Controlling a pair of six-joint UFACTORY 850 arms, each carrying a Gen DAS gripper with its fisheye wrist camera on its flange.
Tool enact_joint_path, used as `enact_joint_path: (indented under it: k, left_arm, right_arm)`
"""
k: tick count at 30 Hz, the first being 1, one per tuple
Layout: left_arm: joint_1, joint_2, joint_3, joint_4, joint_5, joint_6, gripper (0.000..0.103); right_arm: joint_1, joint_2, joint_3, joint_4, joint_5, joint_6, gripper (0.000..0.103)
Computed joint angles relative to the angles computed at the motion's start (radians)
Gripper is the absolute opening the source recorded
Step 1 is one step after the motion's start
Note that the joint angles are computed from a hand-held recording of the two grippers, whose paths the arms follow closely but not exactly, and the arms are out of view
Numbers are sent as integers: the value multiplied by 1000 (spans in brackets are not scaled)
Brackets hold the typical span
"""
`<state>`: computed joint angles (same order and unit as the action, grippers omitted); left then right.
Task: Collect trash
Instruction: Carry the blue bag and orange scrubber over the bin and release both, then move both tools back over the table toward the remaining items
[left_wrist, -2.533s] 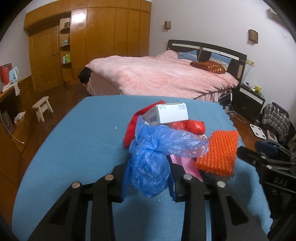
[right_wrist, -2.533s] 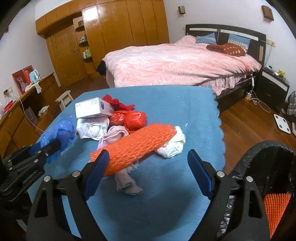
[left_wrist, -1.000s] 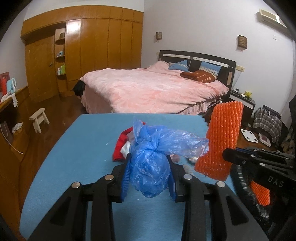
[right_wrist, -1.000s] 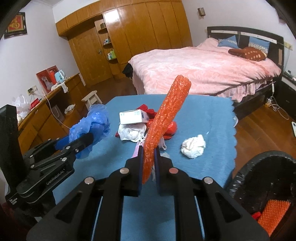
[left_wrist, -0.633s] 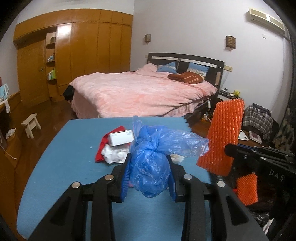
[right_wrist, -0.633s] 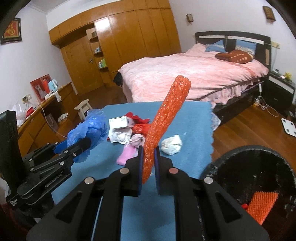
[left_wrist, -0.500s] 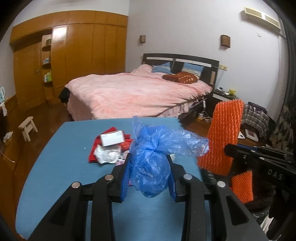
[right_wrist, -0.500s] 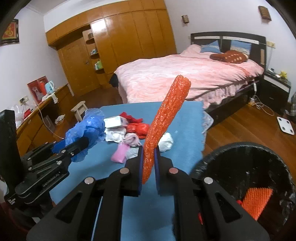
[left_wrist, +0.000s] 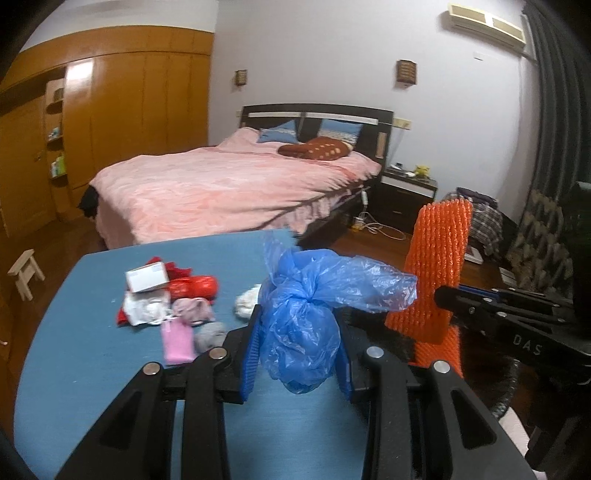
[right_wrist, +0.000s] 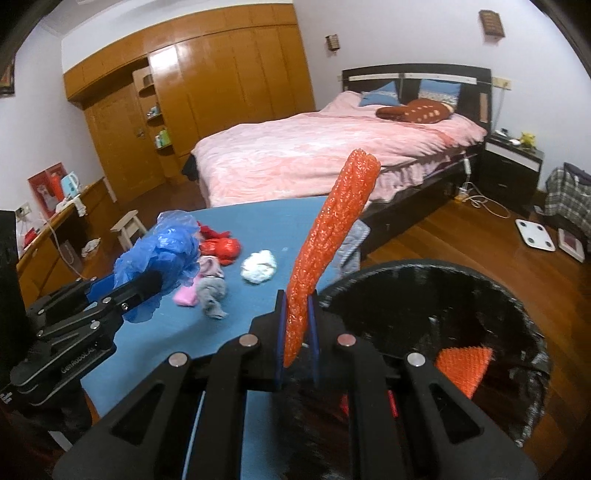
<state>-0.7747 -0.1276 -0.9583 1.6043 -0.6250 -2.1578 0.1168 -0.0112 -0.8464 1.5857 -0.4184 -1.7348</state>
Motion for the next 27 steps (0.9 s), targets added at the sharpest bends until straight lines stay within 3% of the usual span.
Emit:
enact_joint_path:
  k: [13,27]
  left_arm:
    - [-28,-155,-175,77,115,28,35]
    - [-15,-325,-368,-16,274,193,36]
  right_arm:
    - [-157,6,46,26,34,-13,11]
    - [-247,-63,40,43,46,-12,14]
